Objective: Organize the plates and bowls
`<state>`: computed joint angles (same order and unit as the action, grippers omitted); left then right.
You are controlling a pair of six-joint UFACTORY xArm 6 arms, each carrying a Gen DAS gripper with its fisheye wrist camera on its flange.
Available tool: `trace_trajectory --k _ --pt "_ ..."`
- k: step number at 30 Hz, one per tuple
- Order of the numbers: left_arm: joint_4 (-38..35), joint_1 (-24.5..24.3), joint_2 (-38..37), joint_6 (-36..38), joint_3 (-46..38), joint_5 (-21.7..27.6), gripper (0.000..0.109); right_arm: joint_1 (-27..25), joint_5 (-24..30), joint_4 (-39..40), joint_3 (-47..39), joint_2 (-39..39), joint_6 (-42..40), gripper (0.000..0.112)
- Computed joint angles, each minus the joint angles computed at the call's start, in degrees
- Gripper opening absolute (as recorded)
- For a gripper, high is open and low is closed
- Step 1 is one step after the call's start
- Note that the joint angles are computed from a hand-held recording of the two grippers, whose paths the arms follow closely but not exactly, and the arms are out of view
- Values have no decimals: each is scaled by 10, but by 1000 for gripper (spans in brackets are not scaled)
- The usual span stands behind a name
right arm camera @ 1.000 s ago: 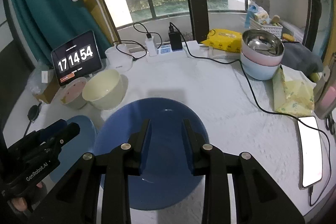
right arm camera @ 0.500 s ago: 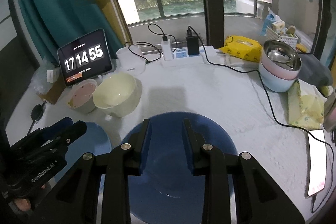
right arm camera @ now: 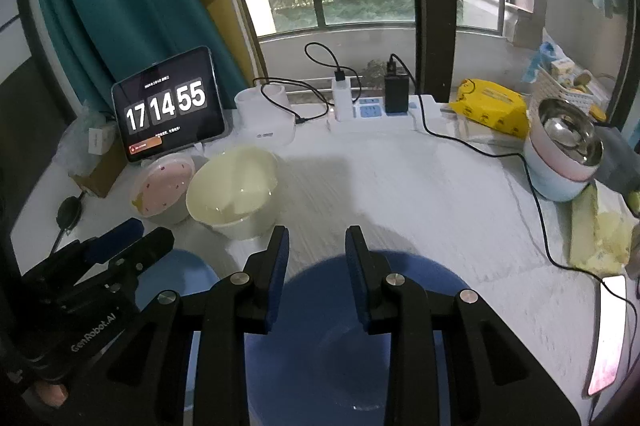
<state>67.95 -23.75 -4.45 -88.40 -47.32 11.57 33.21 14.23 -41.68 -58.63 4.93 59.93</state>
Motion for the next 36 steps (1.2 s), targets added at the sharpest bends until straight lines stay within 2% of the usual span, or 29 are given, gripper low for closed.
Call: trace_trajectory --k 9,20,25,28,31,33,36 --pt "0 37 25 22 -25 -18 45 12 21 45 -79 59 -65 31" --pt "-67 84 76 92 -52 -61 45 19 44 97 -171 132 -129 31" --pt "-176 94 99 194 -54 -87 45 21 63 132 -210 169 -158 31" --pt "-270 90 112 288 -55 -99 45 22 74 156 -230 190 -178 31" --pt "-320 87 126 337 -65 -98 45 21 79 201 -248 211 -207 31" --pt "-391 81 135 404 -65 -100 45 19 85 234 -262 228 -225 31" --pt "-420 79 146 434 -72 -97 45 19 96 281 -284 252 -252 31"
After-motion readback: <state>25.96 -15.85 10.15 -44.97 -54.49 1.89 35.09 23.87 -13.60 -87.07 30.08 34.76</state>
